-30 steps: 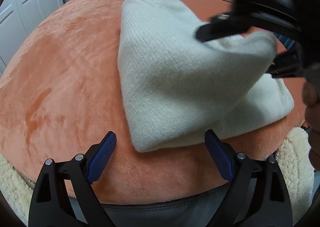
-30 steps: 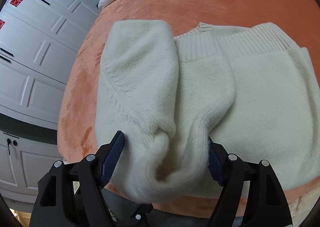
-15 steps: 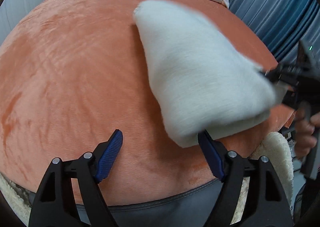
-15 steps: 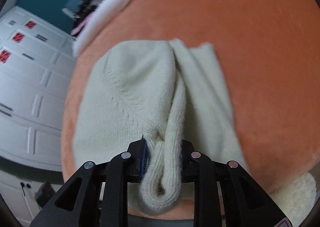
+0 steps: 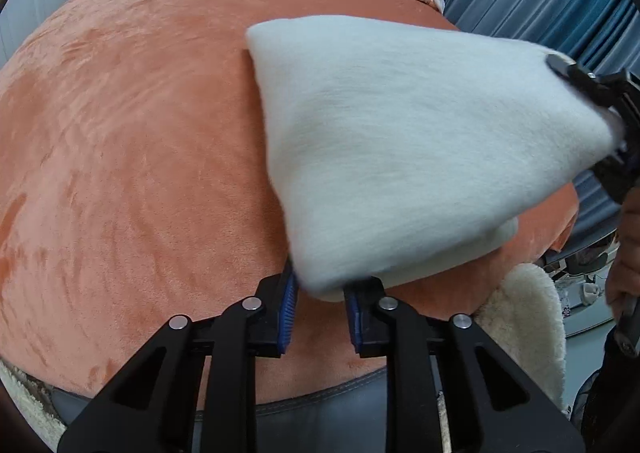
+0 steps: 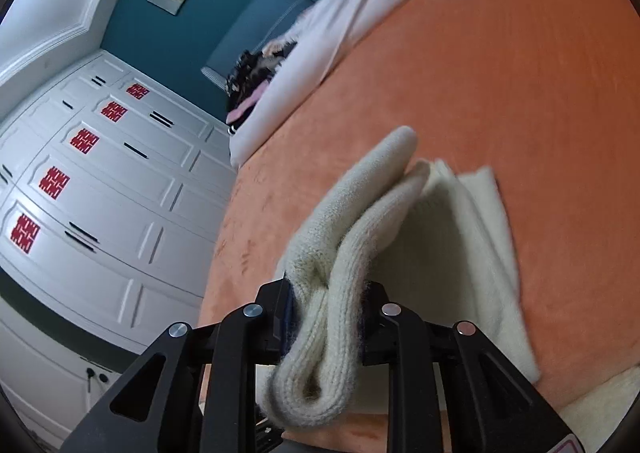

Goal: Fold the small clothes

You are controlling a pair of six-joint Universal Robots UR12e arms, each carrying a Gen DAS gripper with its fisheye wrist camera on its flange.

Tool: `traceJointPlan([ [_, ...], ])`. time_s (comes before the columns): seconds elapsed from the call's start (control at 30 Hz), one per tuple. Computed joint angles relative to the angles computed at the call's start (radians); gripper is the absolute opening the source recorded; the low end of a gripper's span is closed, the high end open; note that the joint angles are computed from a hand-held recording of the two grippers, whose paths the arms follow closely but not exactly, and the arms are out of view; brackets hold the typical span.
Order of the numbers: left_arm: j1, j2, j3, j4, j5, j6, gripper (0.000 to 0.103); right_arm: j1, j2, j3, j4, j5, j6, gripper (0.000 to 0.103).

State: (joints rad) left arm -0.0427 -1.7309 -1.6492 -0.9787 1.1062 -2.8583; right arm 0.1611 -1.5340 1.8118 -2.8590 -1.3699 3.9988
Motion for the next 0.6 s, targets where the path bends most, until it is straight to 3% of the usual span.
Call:
traceJointPlan([
  [0.1, -0.015, -0.005, -0.005, -0.002, 0.033, 0.007, 0.019, -0.011, -0.026, 0.017, 0.167, -0.066, -0.054, 0.021],
  [0.17, -0.019, -0.013, -0.003, -0.02, 0.05, -0.002, 0.019, -0.03, -0.008, 0.038, 0.314, -0.023, -0.06, 0.021],
  [0.2, -0.02, -0.016, 0.0, -0.034, 0.056, -0.005, 0.019, -0.032, -0.004, 0.056, 0.325, -0.013, -0.043, 0.022],
  [0.27, -0.018, -0.01, -0.004, -0.033, 0.06, 0.0, 0.019, -0.036, -0.016, 0.078, 0.258, 0.003, -0.008, 0.024],
  [0.33, -0.01, 0.003, -0.006, -0.037, 0.044, 0.015, 0.022, -0.039, -0.021, 0.064, 0.29, 0.011, -0.005, 0.031],
  [0.43, 0.007, 0.031, -0.006, -0.037, 0.004, 0.045, 0.027, -0.022, -0.046, 0.042, 0.347, -0.078, -0.02, 0.034],
  [0.53, 0.021, 0.062, -0.025, 0.052, -0.014, 0.01, 0.047, 0.024, -0.058, 0.011, 0.345, -0.223, -0.026, 0.033],
  [0.6, 0.019, 0.07, -0.032, 0.134, 0.012, -0.02, 0.055, 0.038, -0.045, -0.019, 0.291, -0.209, -0.087, 0.026],
])
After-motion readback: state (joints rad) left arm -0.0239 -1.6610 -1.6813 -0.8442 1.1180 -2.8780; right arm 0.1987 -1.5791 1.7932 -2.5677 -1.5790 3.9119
